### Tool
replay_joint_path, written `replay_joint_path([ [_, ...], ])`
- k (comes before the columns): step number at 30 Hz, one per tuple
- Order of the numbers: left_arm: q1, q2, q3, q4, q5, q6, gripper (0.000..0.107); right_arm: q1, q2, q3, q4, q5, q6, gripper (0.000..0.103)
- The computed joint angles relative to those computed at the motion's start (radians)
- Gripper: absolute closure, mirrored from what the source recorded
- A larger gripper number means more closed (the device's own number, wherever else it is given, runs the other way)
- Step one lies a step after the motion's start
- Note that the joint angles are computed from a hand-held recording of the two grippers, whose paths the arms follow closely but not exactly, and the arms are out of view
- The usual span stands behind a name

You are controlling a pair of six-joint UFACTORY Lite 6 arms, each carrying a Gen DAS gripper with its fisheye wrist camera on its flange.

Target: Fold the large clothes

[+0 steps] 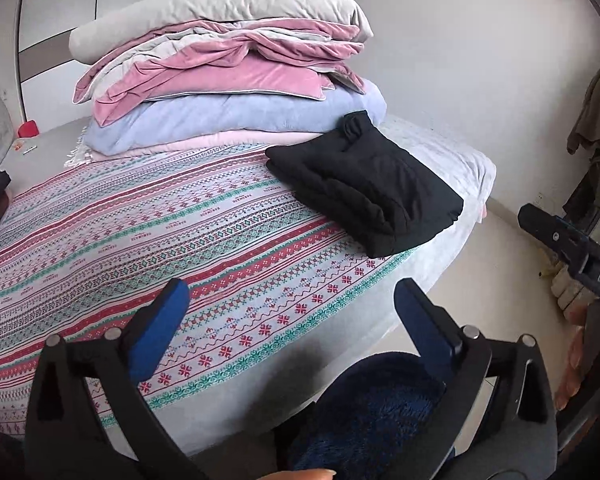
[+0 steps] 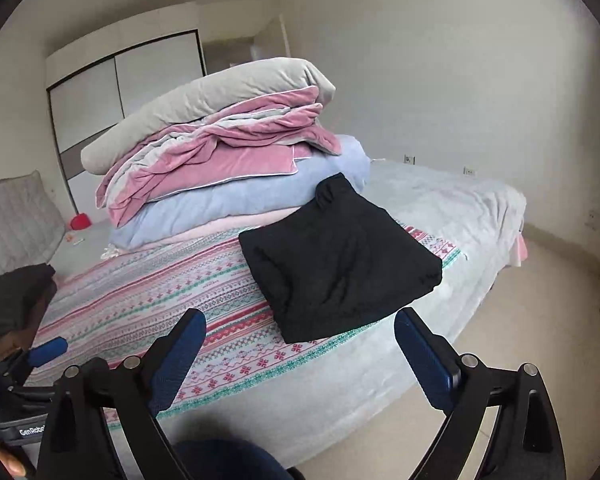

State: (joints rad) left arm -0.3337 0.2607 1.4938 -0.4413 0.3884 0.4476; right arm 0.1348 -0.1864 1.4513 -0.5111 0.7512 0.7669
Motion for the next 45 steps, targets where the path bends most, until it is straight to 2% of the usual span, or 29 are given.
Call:
replay_joint_path([
  [4,0.016,-0.034,-0.027,-0.025,0.026,0.034,0.005,0.136,-0.016,-0.021,-0.176,0.15,0.169,0.004],
  [10,0.011,-0.1,-0.071,0.026,-0.002,0.007,0.005,0.296,-0.005,0.007,-0.275,0.323,0.306,0.001],
  [14,0.01,-0.113,-0.075,0.063,-0.002,-0.02,0.005,0.348,0.029,0.051,-0.297,0.416,0.319,0.0],
  [22,0.006,-0.134,-0.094,0.093,-0.013,-0.054,0.005,0.371,0.061,0.076,-0.293,0.472,0.356,0.0],
  [26,0.01,-0.154,-0.113,0.049,-0.022,-0.002,0.005,0.395,0.086,0.097,-0.321,0.507,0.378,0.0],
  [33,0.033,-0.124,-0.084,-0.012,0.0,0.05,0.005,0.441,0.157,0.158,-0.375,0.634,0.412,0.0],
  [45,0.054,-0.074,-0.045,-0.075,0.017,0.104,0.005,0.465,0.171,0.16,-0.406,0.654,0.441,0.0],
])
